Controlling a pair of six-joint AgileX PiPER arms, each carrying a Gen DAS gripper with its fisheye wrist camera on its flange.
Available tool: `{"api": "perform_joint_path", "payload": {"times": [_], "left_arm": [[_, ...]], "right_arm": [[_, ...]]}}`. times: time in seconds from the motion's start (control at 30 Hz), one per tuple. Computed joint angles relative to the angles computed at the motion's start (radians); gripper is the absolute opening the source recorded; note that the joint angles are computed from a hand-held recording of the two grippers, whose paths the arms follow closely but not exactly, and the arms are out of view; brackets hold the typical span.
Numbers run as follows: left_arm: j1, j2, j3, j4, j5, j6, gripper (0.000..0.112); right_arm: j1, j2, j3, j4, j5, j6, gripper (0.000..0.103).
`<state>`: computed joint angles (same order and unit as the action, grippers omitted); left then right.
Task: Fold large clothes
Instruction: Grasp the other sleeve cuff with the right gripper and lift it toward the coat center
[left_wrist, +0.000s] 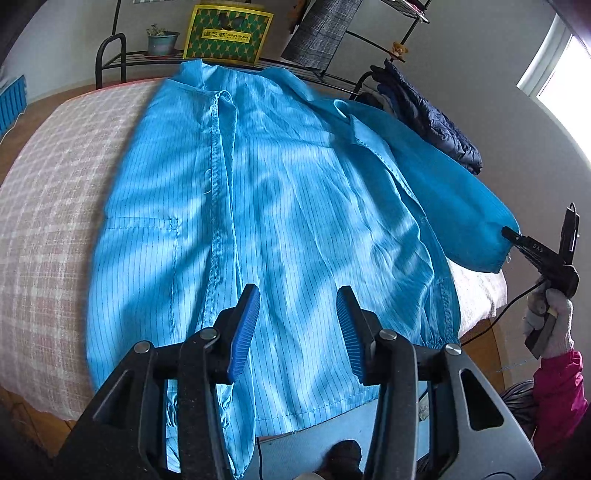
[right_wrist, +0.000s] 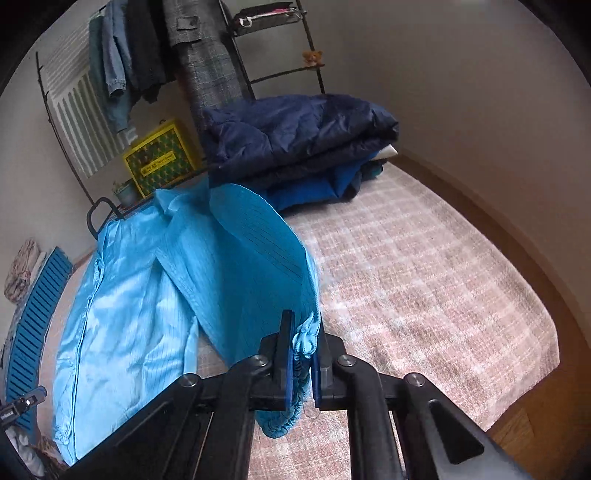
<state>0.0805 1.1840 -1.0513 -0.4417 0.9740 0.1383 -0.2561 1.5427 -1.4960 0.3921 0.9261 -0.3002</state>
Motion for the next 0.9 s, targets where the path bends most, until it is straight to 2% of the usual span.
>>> {"api": "perform_joint_path", "payload": {"times": [0.13, 0.4, 0.67, 0.8, 0.9], "left_arm": [[0.032, -0.001, -0.005, -0.030, 0.006, 0.027, 0.044], [0.182, 0.015, -0.033, -0.126, 0.051, 0.099, 0.044], [0.355, 0.053, -0.028, -0.214, 0.095, 0.173, 0.044], [0.374, 0.073, -0.001, -0.224, 0.103, 0.196, 0.044], [0.362, 0.100, 0.023, -0.239, 0.099, 0.202, 0.044]], "right_arm": [[0.135, -0.056, -0.046, -0.095, 0.002, 0.029, 0.005], [0.524, -0.088, -0.121, -0.292, 0.043, 0.074, 0.005], [0.852, 0.014, -0.076, -0.305, 0.067, 0.030, 0.005], [0.960, 0.033, 0.010, -0.290, 0.087, -0.063, 0.005], [0.970, 0.031, 0.061, -0.275, 0.095, -0.099, 0.005]]}}
